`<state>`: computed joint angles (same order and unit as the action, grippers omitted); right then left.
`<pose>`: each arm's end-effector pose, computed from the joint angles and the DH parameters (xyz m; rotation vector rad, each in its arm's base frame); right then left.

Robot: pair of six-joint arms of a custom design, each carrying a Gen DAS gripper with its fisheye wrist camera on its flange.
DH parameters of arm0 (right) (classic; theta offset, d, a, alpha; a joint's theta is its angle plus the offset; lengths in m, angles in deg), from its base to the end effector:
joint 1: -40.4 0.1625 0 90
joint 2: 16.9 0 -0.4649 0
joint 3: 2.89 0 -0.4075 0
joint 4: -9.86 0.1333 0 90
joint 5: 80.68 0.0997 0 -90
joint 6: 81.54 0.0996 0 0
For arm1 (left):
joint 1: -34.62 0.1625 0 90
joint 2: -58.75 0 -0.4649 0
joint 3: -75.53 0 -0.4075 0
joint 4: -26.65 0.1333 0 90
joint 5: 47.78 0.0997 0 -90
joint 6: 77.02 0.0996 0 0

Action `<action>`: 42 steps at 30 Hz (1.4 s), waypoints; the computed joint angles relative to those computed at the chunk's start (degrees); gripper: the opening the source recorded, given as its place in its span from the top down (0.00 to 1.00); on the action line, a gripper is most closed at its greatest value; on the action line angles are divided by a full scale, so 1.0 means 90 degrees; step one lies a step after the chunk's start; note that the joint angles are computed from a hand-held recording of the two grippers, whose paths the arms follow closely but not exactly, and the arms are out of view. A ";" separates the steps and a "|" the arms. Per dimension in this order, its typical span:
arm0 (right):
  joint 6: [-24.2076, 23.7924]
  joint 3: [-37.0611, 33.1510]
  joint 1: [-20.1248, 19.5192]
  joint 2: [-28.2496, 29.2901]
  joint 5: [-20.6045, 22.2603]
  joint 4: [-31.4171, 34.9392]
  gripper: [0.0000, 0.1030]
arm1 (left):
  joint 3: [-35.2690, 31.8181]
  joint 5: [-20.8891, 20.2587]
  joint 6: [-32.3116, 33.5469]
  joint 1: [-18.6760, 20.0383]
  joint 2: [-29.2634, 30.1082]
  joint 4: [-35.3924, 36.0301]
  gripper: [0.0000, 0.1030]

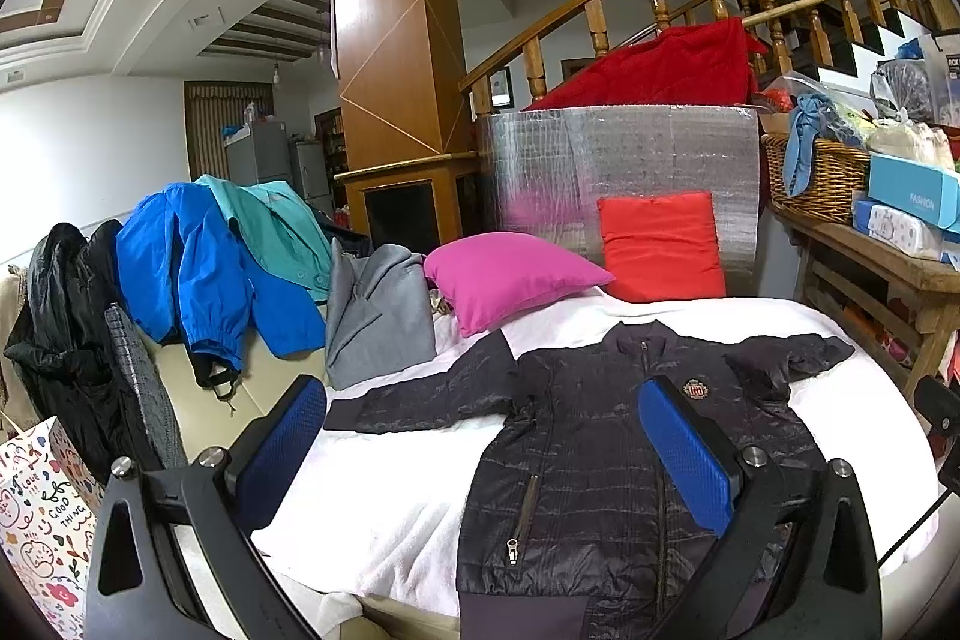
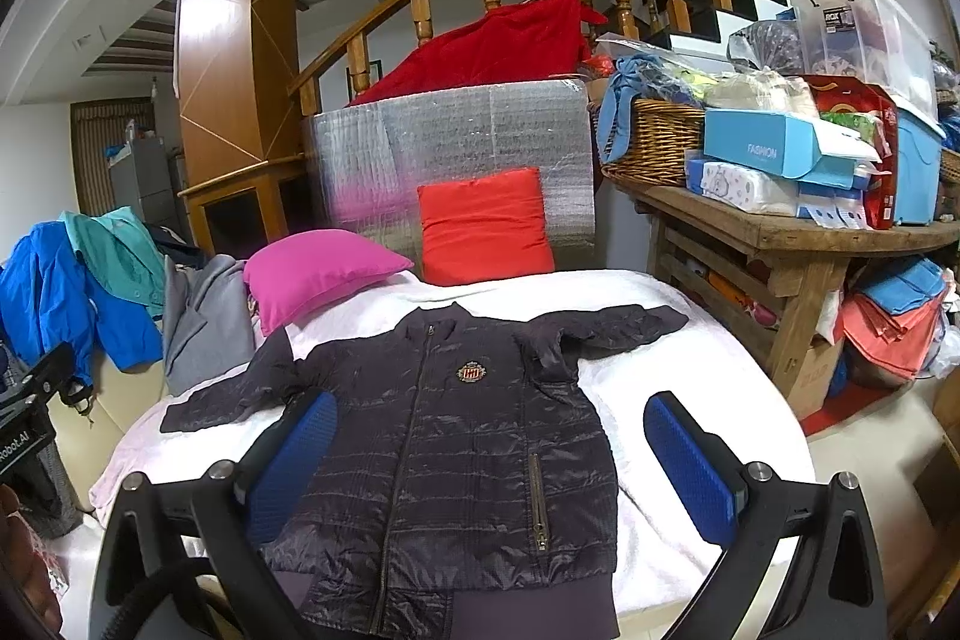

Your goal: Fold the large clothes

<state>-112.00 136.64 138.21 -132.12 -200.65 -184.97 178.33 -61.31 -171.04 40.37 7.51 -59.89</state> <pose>0.1201 -0.2609 0.4995 0.2206 -1.9783 1.5099 -0.5565 -0.2873 0.1108 0.5783 1.8424 -1.3934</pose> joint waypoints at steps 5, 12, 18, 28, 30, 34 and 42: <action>0.0016 0.0000 -0.0006 0.0005 -0.0002 0.0021 0.00 | 0.0033 -0.0014 0.0042 0.0014 -0.0018 -0.0058 0.00; 0.0054 0.0024 -0.0085 0.0038 0.0028 0.0067 0.00 | 0.0053 -0.0064 0.0103 0.0042 0.0005 -0.0140 0.00; 0.0044 0.0037 -0.0125 0.0069 0.0044 0.0065 0.00 | 0.0070 -0.0096 0.0167 0.0076 0.0017 -0.0239 0.00; 0.0152 -0.0087 -0.0429 0.0216 0.0192 0.0250 0.00 | 0.0030 -0.0158 0.0488 0.0259 0.0152 -0.0590 0.00; 0.0156 -0.0131 -0.0527 0.0290 0.0236 0.0255 0.00 | 0.0013 -0.0167 0.0611 0.0324 0.0189 -0.0709 0.00; 0.0162 -0.0292 -0.0894 0.0397 0.0543 0.0387 0.00 | -0.0024 -0.0219 0.1057 0.0532 0.0314 -0.1156 0.00; 0.0269 -0.1557 -0.3469 0.0715 0.3184 0.1493 0.00 | -0.0025 -0.1516 0.3729 0.1551 0.0855 -0.4007 0.00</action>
